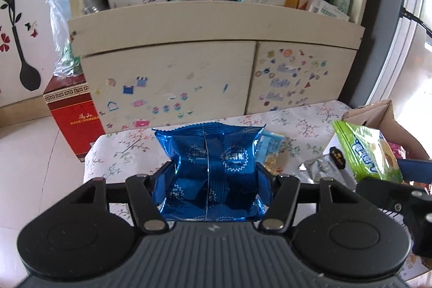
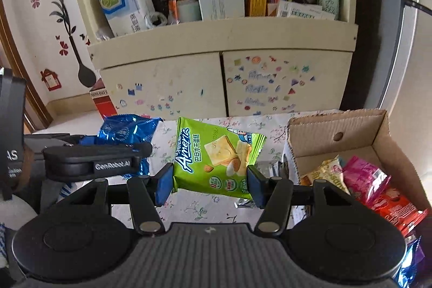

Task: Organize snacks
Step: 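Carry green packet to box with right tool while left tool carries blue foil bag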

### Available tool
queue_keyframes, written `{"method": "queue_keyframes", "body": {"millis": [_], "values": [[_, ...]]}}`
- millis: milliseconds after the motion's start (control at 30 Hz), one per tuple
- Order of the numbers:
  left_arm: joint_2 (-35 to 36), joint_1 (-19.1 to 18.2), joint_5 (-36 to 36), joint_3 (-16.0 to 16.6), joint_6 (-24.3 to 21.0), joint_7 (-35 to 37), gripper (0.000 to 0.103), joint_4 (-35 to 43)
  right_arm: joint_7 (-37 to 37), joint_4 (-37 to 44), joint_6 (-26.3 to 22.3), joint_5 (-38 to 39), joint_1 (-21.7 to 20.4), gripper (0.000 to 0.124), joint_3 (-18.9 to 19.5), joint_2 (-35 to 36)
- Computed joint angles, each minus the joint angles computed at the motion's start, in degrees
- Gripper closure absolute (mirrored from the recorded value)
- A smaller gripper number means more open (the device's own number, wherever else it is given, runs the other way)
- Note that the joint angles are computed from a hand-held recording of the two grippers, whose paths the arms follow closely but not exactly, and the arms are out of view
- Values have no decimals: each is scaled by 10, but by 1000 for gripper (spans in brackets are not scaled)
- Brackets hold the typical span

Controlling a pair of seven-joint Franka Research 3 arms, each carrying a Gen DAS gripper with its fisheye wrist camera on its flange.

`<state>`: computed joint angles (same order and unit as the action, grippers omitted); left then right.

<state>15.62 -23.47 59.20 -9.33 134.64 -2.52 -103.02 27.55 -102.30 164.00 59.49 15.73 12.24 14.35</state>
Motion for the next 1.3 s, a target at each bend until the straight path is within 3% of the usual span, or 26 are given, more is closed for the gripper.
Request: {"method": "queue_keyframes", "body": {"millis": [367,567,800,1000,1300], "values": [[46,-25,6,8,-8,16,42,77,-49,10,4,77,-20,61,-4,-13],[77,-40,8,17,19,25,42,122,-51,16,16,113,-27,61,-17,-17],[123,-61,2,33,66,49,42,187,6,21,41,110,-39,61,-33,-16],[175,-83,-20,48,107,86,42,254,114,14,58,45,-45,61,-47,-12],[259,-105,-94,66,153,169,42,362,212,0,66,-12,-59,61,-50,-17]]}}
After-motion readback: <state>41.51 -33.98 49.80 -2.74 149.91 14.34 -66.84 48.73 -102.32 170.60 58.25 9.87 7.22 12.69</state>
